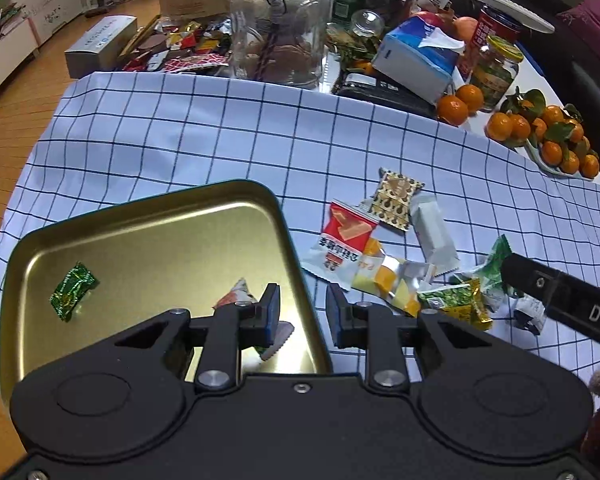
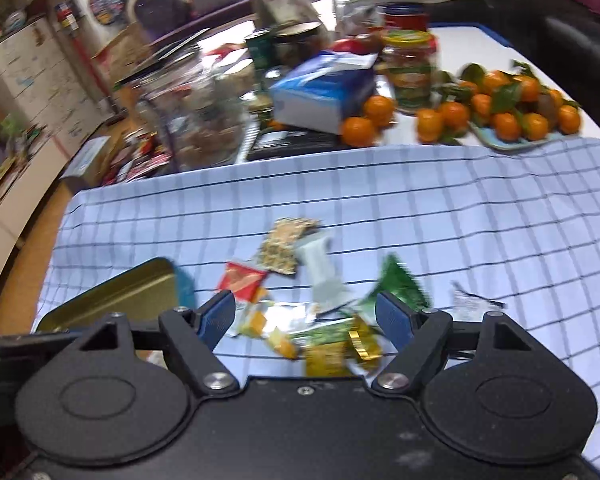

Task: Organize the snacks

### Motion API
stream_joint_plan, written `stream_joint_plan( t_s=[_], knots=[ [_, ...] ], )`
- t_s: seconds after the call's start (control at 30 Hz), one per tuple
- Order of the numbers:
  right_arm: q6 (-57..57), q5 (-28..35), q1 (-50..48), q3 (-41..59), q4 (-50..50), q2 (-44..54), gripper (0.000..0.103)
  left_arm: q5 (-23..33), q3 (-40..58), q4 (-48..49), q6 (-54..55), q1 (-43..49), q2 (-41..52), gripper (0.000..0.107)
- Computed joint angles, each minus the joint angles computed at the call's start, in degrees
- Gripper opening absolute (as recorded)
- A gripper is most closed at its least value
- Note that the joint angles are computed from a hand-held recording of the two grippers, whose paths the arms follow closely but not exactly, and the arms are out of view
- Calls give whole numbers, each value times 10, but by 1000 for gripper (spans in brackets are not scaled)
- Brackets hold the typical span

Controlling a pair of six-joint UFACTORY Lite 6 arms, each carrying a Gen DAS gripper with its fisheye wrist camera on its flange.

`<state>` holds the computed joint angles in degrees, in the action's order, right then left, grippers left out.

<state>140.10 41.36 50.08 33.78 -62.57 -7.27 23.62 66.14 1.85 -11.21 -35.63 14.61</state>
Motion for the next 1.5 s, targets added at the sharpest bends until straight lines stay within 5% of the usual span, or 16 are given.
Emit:
stream_joint_plan(
  t_s=[0.53, 0.93, 1.27, 1.5],
  knots=[
    [-88, 24, -71, -150, 161, -152, 75, 31, 39, -69, 31, -32, 18, 36],
    [-129, -100, -162, 155, -51, 209, 67, 58, 76, -29, -89, 56, 23, 35],
    [-312, -97, -200, 447, 40, 470, 67, 80, 106, -52, -102, 96, 47, 35],
    [-401, -85, -179, 425, 68, 476, 64, 89, 109, -57, -86, 90, 50, 35]
  ],
)
